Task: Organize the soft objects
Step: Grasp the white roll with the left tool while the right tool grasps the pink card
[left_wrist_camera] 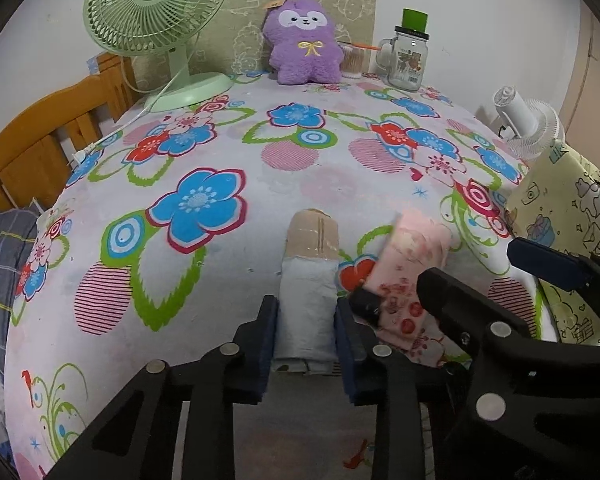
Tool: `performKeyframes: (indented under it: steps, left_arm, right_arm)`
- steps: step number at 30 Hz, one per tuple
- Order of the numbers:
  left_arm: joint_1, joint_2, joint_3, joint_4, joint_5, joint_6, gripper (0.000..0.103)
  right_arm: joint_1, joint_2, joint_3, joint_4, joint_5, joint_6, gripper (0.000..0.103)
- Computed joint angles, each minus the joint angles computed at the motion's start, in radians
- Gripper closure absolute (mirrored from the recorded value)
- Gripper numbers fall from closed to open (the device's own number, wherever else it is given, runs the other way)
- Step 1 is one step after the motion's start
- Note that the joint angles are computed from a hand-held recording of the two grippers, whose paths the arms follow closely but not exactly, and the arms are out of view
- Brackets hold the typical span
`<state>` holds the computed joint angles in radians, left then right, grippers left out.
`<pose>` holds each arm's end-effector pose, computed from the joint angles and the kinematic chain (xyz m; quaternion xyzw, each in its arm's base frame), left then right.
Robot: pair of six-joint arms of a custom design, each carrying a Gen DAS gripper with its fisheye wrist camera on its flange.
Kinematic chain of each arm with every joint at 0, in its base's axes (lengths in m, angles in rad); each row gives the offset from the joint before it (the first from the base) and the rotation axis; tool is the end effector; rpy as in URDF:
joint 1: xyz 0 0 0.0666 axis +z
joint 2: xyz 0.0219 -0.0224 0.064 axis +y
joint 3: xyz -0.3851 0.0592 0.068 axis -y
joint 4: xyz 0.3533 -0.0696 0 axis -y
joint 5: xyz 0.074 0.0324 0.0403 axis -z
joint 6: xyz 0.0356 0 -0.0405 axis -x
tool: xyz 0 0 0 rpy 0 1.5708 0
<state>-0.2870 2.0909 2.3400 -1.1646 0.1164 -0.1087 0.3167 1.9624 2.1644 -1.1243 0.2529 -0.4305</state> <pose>0.6520 -0.1972 0.4313 0.2041 0.9231 -0.0835 0.3151 0.6141 0.1915 0.4449 0.0936 0.9365 0.0041 0.3379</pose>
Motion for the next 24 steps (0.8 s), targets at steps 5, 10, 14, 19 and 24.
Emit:
performKeyframes:
  steps: [5, 10, 14, 19, 24]
  left_arm:
    - [0.014, -0.007, -0.006, 0.026, -0.020, 0.016, 0.078]
    - [0.027, 0.008, 0.019, 0.022, -0.030, 0.018, 0.078]
    - [0.032, 0.027, 0.047, 0.011, -0.035, 0.019, 0.078]
    - [0.034, 0.047, 0.077, -0.011, -0.021, 0.016, 0.078]
    - [0.036, 0.055, 0.090, -0.023, -0.011, 0.014, 0.078]
  right_arm:
    - [0.001, 0.029, 0.046, -0.012, -0.007, -0.007, 0.022]
    - [0.003, 0.075, 0.119, -0.043, -0.012, -0.010, 0.022]
    - [0.001, 0.116, 0.185, -0.087, -0.027, -0.024, 0.022]
    - [-0.007, 0.167, 0.261, -0.151, -0.047, -0.065, 0.022]
    - [-0.014, 0.193, 0.297, -0.178, -0.078, -0.088, 0.022]
